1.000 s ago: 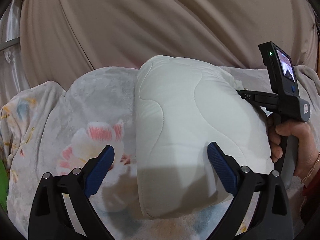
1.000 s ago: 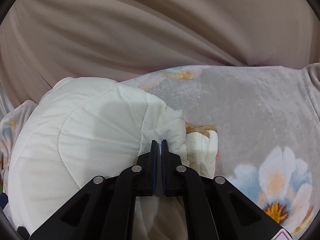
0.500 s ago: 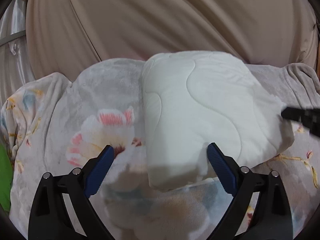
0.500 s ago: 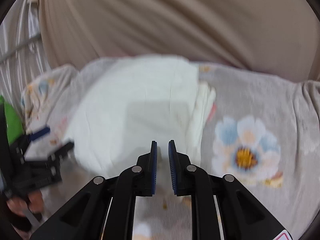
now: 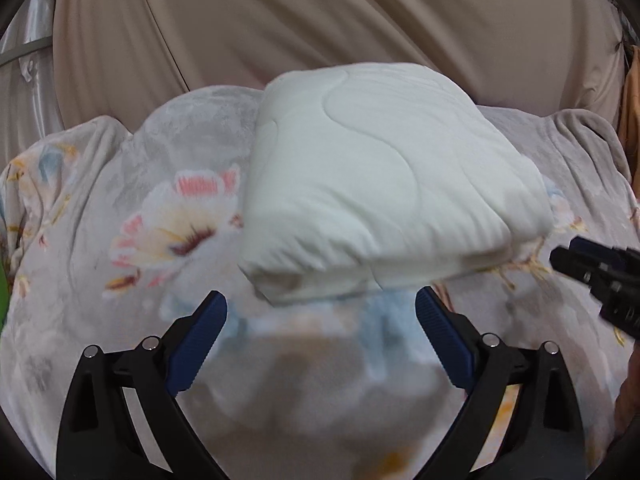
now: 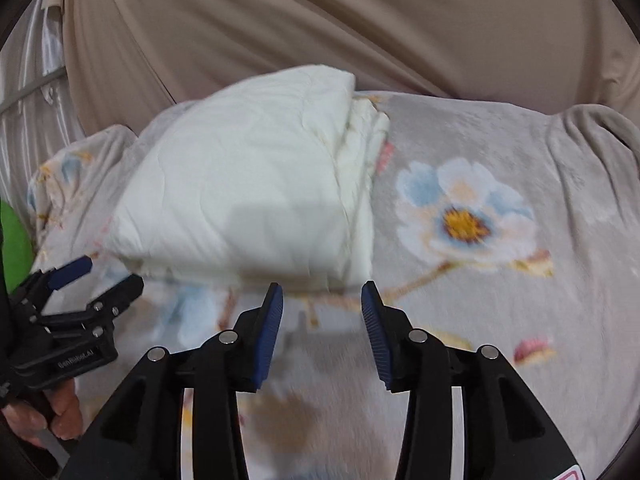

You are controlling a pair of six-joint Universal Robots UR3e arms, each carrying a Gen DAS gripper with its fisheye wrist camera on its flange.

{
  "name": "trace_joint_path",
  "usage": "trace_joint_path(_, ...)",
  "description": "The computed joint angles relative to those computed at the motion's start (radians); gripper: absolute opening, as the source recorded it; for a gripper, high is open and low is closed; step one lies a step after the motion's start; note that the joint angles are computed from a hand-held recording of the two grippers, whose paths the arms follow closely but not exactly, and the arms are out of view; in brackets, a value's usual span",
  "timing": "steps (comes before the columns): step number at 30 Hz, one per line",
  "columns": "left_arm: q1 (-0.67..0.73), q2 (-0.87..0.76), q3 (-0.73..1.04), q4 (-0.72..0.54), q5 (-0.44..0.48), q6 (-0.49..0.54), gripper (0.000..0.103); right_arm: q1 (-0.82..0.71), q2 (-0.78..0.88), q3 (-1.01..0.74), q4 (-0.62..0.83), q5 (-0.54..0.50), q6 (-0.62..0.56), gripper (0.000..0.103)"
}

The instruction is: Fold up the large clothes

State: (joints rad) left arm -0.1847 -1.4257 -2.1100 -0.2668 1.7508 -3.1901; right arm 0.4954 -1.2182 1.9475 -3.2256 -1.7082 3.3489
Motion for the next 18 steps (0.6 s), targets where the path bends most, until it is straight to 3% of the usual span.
trace_joint_path(5,-0.137,-0.055,-0.054,0.107,0.129,-0.065,0.093,0.061,0.031,0.116,-0.064,-0.076,0.058,0.047)
trace_joint_path(12,-0.251,-0.091,-0.045,0.099,0.273,-0.158,0.093,0.174,0.087,0.109,-0.142,-0.227,0.082,0.052)
trace_joint_path(18,-0.259,-0.094,-0.049,0.092,0.308,-0.189,0.093,0.189,0.097,0.102,-0.141,-0.237,0.096,0.054)
